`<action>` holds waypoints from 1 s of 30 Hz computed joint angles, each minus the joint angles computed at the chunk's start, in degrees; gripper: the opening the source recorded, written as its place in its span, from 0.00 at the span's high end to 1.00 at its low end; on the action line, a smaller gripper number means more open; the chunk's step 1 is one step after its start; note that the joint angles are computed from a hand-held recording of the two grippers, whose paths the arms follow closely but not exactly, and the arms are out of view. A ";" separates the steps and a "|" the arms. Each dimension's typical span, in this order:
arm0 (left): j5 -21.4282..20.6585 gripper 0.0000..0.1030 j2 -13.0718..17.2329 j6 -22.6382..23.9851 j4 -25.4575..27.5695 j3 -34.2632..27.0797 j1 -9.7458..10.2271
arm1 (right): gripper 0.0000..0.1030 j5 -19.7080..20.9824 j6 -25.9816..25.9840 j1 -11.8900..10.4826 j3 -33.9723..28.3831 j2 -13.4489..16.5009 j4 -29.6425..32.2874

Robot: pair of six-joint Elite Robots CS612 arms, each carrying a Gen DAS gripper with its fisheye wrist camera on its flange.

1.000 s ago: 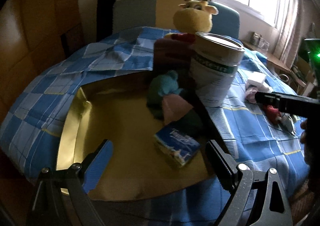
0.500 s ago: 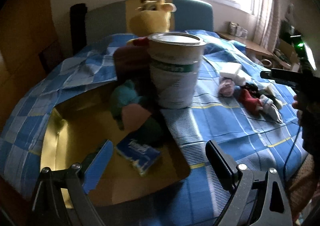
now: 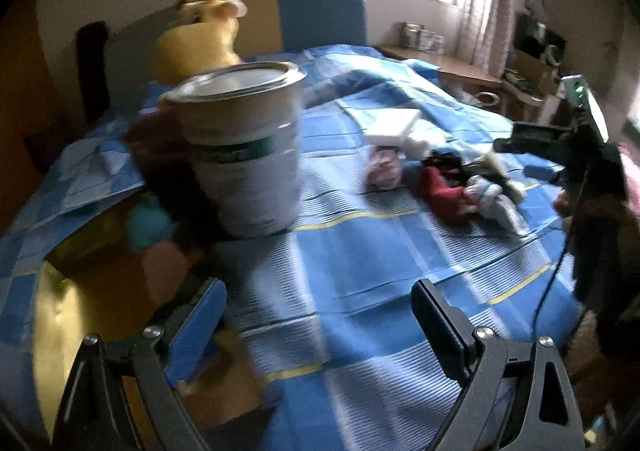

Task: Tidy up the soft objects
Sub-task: 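Grasp the white foam block with the left tool while the right tool returns to the pile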

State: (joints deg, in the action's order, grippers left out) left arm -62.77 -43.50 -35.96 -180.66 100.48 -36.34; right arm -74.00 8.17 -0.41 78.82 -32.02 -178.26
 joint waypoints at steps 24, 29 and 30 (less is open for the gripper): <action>-16.74 0.08 17.99 9.66 16.47 -38.67 7.80 | 0.30 6.64 6.20 -1.83 -0.84 0.61 2.55; -18.46 0.05 22.05 10.69 20.15 -45.84 8.75 | 0.30 9.42 5.19 -1.96 -1.28 0.80 3.96; -18.86 0.05 22.87 10.66 21.10 -47.26 8.96 | 0.30 9.72 5.01 -1.95 -1.34 0.81 4.25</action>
